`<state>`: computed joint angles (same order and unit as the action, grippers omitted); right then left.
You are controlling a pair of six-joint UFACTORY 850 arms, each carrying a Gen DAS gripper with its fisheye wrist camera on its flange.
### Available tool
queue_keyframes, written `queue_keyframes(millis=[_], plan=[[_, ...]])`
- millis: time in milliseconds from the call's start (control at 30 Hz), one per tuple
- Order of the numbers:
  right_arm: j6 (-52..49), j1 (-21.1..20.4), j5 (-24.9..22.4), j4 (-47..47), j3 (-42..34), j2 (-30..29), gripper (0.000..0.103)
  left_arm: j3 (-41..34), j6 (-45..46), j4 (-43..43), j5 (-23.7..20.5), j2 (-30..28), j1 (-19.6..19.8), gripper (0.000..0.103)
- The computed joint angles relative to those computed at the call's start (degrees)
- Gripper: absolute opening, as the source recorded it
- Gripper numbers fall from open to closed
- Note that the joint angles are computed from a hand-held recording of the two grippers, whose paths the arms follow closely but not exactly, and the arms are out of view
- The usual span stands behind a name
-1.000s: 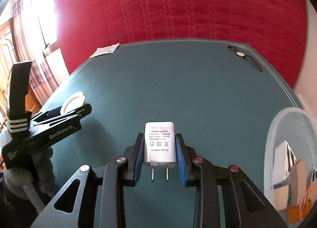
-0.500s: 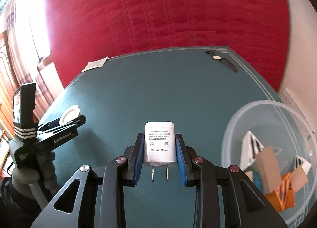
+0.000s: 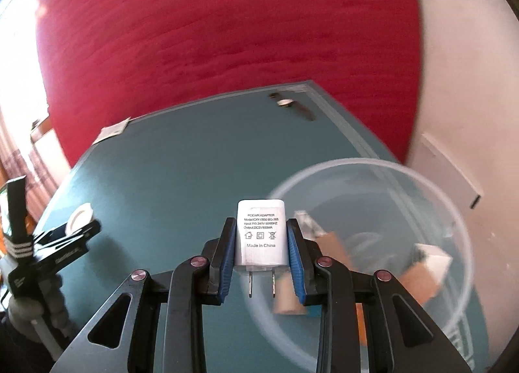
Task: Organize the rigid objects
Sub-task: 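Carry the adapter into the bowl and open the right gripper while the left holds the dish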
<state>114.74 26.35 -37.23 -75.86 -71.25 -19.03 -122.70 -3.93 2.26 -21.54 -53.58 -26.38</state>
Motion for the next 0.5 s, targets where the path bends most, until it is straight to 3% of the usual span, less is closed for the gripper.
queue_keyframes(millis=[200, 500], plan=[[5.12, -2.07, -3.41, 1.24, 6.6, 5.42, 0.031, 0.67, 2.65, -2.61, -0.41, 0.43, -0.81, 0.069], [9.45, -5.49, -0.17, 2.21, 11.15, 8.39, 0.031, 0.66, 9.78, -10.54, -2.37, 0.99, -2.16, 0.069]])
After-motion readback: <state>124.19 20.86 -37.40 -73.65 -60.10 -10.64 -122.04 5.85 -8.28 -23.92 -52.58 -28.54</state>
